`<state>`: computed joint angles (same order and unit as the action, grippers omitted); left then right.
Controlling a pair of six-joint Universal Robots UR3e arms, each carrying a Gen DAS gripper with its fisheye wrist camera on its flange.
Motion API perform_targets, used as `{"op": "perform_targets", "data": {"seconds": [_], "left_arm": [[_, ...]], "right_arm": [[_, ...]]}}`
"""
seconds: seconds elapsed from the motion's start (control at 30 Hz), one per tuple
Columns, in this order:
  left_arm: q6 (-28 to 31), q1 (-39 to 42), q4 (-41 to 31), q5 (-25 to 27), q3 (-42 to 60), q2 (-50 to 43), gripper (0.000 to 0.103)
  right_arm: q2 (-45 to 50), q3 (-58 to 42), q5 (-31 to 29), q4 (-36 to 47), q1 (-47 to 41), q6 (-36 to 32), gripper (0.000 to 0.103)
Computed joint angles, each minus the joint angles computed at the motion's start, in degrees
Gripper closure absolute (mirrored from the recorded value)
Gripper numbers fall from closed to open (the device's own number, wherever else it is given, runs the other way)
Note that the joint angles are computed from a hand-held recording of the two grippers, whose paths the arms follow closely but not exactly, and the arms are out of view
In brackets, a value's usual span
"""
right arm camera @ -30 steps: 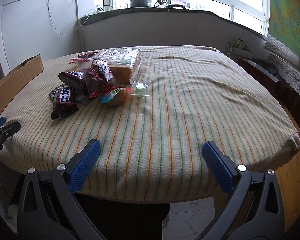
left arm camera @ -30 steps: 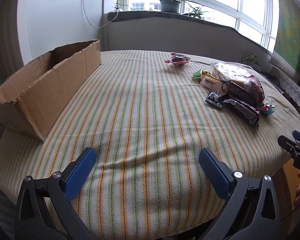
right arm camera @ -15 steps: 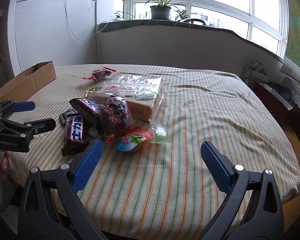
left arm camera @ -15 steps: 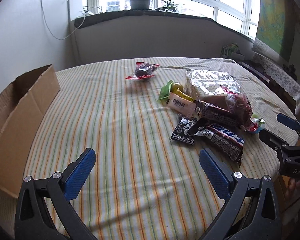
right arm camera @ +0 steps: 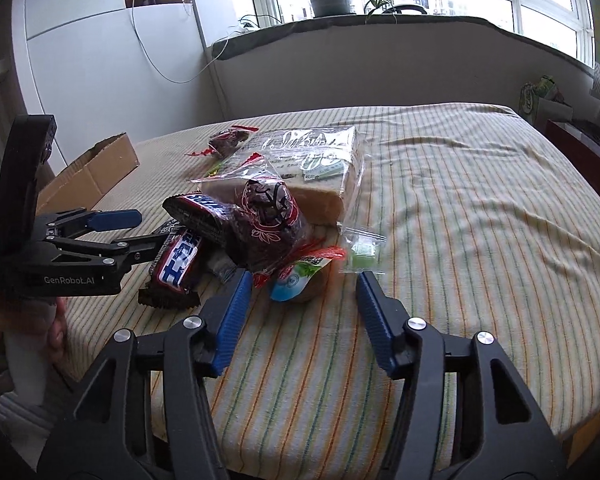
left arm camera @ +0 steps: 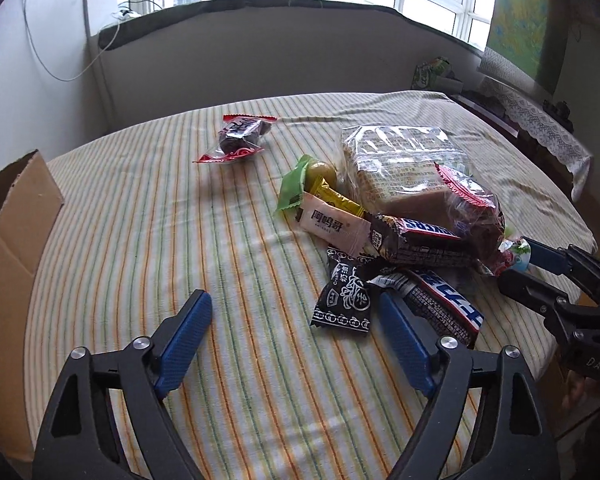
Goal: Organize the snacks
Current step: 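Grasp the black printed snack packet with left tool while right tool grasps the round wrapped candy, then carry both snacks into the cardboard box and open both tools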
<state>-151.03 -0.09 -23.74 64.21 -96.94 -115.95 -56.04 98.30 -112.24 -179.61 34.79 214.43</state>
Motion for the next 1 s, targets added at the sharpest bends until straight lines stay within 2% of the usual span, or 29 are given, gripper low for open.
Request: {"op": "perform_targets", "data": {"seconds": [0.13,0.17,0.2,0.23,0.27,0.5,0.67,1.0], "left_arm": [[-0.1,-0.5,-0.4,-1.1,1.4,-1.2,0.022],[0.0,-0.8,-0.7,-1.0,1.9,-1.4,0.022],[0.2,-1.0,-0.7,-0.9,1.8,-1.3,0.022],[0.5,-1.0,-0.7,-0.9,1.6,-1.2,0.023],[0.9,-1.1,-0.5,-0.9,1.4,-1.1,0.026],[2.1,0.7,-1.3,-3.0,0.5,-0.3,0.062],[2.8,1.6,-2.0,-4.6,-0.3,0.6,0.076],[2.5,4.3,-0.8,-7.6,-5.3,3.6,0.077]], "right_arm": [[1.3,-1.5,0.4,0.0,-1.0,-1.0,0.046],[1.5,-1.9,0.4,0.3,-1.1,-1.3,0.050],[1.5,-2.1,0.7,0.3,-1.2,-1.5,0.067],[1.1,-1.6,1.5,0.2,-1.5,-1.6,0.074],[0.9,-1.3,1.7,0.3,-1.6,-1.7,0.075],[-1.9,3.4,1.3,-1.4,-1.2,-1.0,0.077],[-3.9,6.0,-1.0,-2.0,-0.5,0.4,0.078],[-6.7,11.0,-4.4,-5.0,-0.3,3.2,0.078]]}}
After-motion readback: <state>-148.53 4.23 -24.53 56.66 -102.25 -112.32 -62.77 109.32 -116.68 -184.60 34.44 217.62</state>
